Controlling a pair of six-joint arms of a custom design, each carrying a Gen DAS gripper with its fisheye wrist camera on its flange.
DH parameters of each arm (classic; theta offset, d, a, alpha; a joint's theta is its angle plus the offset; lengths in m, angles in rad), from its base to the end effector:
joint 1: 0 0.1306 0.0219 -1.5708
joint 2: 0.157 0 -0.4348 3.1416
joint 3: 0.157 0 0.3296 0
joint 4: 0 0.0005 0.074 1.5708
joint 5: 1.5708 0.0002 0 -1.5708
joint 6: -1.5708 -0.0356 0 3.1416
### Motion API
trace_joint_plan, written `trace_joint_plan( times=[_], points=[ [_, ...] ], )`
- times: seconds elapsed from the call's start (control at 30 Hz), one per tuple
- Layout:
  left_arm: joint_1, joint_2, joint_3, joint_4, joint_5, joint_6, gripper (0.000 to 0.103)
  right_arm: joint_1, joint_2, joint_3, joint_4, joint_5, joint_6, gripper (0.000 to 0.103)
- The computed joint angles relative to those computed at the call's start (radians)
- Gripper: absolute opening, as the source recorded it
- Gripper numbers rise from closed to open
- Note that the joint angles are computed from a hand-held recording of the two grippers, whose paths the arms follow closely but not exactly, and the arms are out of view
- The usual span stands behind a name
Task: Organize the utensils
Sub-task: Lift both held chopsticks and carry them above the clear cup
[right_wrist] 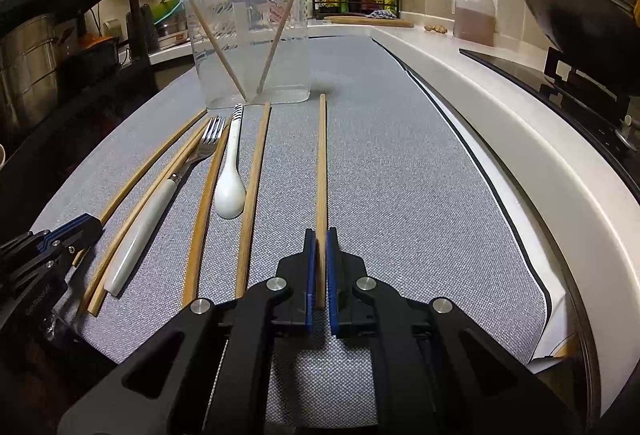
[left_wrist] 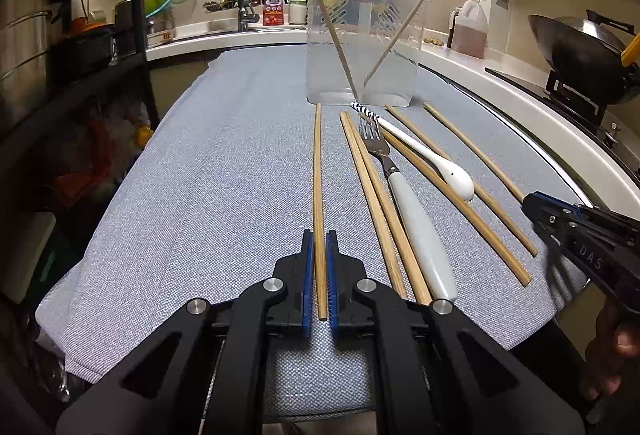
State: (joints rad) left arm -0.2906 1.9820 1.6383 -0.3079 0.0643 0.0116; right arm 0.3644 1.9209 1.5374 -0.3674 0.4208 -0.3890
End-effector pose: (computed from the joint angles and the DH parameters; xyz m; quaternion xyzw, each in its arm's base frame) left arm 0.6250 -0.1898 0.3194 0.1387 0.8851 -0.0952 0.4340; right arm 0.5813 0.2056 0.3145 0.0943 0.8958 -0.0347 0.4329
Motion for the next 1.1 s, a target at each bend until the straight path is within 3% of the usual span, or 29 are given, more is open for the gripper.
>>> trace_joint_plan(
  times=[0.47,0.73,0.97,1.1],
  points=[
    [0.004,-0.086,-0.071,0.144,0.021,0.006,0.006,0.03,-0.094,-0.005,0.041,0.054,0.078,0.005],
    [0.01,-0.114,-0.057,0.176,0.022,0.0,0.006,0.037,-0.127,0.034,0.038,0.075,0.131,0.005],
    [0.022,-0.102,0.089,0.091,0.04,-0.016,0.006,0.033,-0.115,0.163,-0.051,0.058,0.158,0.005],
    [0.03,-0.065,0.253,-0.038,0.065,-0.023,0.006,0.022,-0.086,0.265,-0.127,0.043,0.152,0.005]
  ],
)
